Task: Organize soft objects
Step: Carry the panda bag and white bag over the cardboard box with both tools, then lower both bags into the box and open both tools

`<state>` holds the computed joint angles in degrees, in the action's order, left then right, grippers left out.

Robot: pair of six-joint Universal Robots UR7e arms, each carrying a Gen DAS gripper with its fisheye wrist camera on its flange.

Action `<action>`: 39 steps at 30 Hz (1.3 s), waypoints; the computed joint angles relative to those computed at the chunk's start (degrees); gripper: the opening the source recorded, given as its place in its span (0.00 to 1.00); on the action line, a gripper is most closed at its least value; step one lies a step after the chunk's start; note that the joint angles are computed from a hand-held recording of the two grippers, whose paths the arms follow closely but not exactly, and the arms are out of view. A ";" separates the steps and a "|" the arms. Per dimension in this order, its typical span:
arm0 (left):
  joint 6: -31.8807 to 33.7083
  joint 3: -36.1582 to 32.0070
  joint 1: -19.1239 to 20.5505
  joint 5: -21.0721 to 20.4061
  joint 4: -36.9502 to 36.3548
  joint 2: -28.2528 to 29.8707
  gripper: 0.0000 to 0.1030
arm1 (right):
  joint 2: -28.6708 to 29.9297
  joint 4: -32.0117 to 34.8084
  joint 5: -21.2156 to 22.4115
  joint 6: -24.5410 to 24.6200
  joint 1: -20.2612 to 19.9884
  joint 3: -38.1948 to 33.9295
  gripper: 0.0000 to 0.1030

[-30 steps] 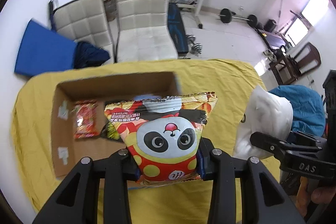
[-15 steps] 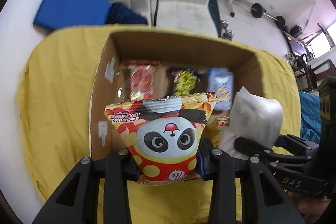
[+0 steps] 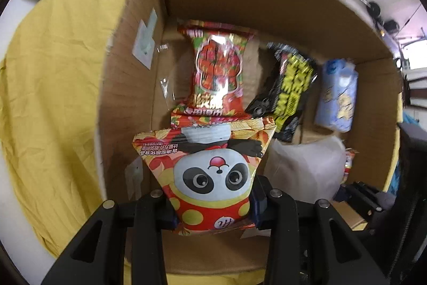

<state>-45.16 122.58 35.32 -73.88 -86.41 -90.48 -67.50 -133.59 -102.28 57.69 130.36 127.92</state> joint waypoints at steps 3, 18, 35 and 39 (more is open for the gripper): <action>1.72 0.22 1.61 -1.58 0.61 1.90 0.34 | 0.61 -0.33 1.01 -0.77 -1.50 0.39 0.71; 2.12 1.47 0.85 -6.34 3.02 5.09 0.36 | -1.43 3.05 1.53 -2.85 -3.36 1.63 0.78; -8.44 2.02 -13.44 -3.22 5.53 -3.31 0.51 | -8.56 18.34 -9.48 3.50 3.26 -2.76 0.78; -9.57 0.32 -14.17 -0.21 7.05 -4.86 0.75 | -9.25 23.25 -12.35 6.59 5.81 -5.15 0.79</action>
<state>-54.74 122.90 21.15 -74.09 -79.37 -95.35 -76.74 -110.34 -114.63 64.28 136.17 122.77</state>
